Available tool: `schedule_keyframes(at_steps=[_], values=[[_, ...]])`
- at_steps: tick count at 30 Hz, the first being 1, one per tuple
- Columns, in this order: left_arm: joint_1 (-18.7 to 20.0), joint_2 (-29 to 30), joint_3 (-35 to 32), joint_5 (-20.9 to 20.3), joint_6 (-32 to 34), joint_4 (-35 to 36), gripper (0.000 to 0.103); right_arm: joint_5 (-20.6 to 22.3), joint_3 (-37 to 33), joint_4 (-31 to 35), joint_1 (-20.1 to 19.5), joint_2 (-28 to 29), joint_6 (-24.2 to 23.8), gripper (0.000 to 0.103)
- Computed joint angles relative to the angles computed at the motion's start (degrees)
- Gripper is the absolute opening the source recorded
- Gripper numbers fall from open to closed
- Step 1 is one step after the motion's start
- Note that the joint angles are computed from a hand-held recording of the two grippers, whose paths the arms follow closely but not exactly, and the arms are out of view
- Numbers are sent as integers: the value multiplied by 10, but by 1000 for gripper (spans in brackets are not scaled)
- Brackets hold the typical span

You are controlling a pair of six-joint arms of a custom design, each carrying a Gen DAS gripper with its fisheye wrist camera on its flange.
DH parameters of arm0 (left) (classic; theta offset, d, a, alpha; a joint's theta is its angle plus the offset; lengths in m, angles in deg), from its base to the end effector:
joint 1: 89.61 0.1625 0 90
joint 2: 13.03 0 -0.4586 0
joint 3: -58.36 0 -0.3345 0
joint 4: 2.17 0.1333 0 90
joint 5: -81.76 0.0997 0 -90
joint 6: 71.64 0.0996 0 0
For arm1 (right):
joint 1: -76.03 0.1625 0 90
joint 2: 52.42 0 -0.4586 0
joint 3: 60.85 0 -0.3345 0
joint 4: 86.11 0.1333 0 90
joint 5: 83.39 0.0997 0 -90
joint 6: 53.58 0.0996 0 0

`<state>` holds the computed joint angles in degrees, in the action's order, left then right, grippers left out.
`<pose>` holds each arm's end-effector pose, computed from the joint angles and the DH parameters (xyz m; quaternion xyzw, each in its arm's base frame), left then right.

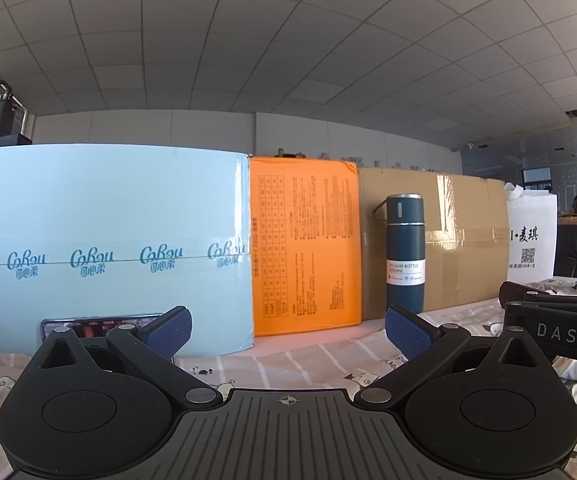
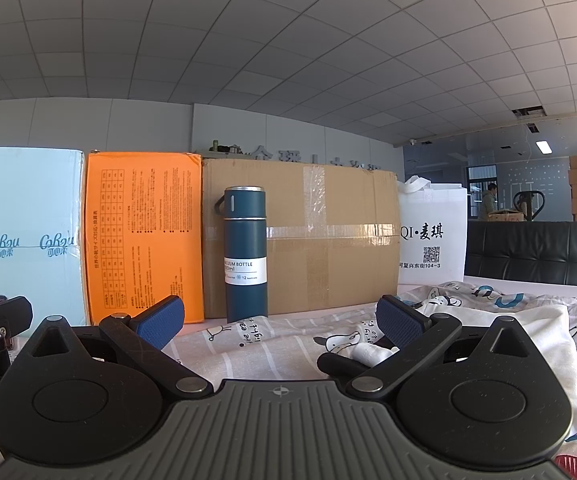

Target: Fold clothes

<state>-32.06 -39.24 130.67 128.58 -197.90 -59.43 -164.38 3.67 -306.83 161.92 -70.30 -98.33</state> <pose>-0.2238 -0.7274 0.0403 0.1958 0.6254 -0.6628 0.3623 0.0930 -0.7829 0.1491 0.3064 -0.6760 0.6319 0.2230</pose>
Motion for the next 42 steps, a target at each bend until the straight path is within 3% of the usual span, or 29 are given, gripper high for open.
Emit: schedule_keyframes(at_steps=[20,30,42], values=[[2,4,-4,2,6,-7,103,4,-1,-1,0,1,1,103],[-2,2,34,15,43,-94,103,7,0,-3,-1,1,2,103],[-3,-1,40,32,35,-73,103,10,2,-12,-2,1,0,103]])
